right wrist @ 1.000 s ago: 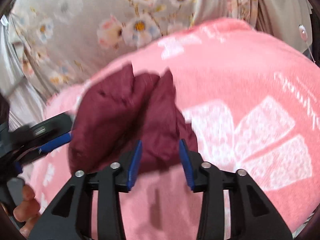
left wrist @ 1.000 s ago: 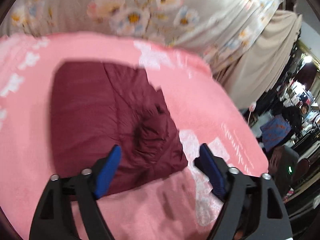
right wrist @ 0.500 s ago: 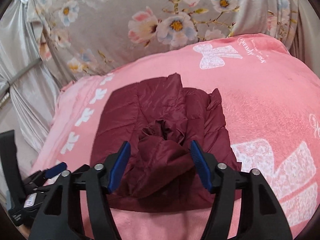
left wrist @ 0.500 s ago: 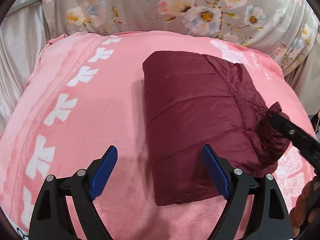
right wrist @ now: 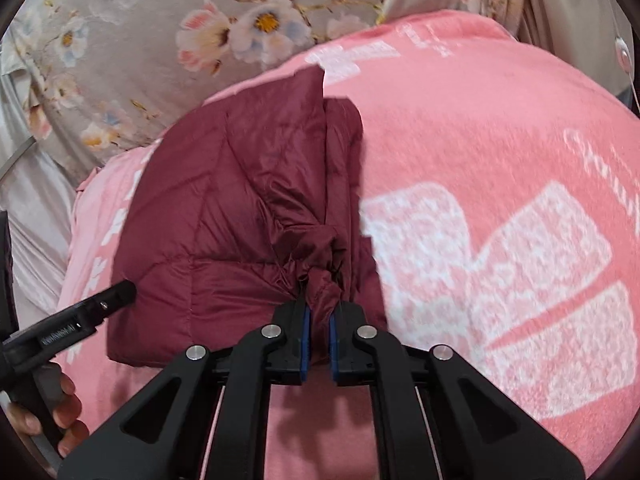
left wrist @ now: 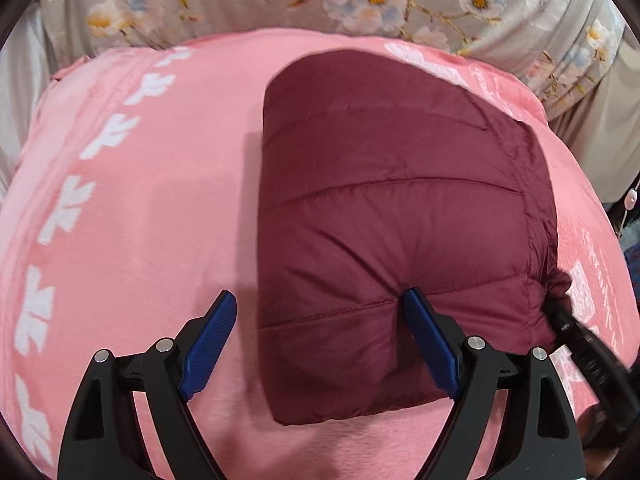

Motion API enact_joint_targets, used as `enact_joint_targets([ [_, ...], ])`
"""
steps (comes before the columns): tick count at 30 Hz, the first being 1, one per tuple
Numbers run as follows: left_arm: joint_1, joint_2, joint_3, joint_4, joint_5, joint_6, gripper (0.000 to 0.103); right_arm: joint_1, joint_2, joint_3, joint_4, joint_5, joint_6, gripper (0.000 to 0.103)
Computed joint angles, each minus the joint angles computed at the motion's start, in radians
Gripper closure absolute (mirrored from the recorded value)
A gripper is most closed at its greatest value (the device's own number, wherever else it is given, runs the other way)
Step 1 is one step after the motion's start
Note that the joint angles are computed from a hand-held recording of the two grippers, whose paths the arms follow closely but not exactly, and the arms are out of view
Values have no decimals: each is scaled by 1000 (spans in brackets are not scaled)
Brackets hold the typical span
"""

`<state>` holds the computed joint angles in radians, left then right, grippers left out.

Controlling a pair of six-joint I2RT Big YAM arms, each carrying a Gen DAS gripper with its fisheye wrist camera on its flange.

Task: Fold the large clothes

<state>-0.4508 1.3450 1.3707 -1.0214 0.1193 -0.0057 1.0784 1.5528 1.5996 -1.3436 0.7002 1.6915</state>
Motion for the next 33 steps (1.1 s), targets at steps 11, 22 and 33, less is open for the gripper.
enact_joint_targets([
  [11,-55,26,-47,66,-98,1,18,-27,0,-65,94,-24,-28,97],
  [22,-80,33,-68,108,-149,-13,17,-18,-21,-99,155,-17,-32,96],
  [33,61,36,126,10,54,-39,24,-4,-101,20,-22,104,21,57],
])
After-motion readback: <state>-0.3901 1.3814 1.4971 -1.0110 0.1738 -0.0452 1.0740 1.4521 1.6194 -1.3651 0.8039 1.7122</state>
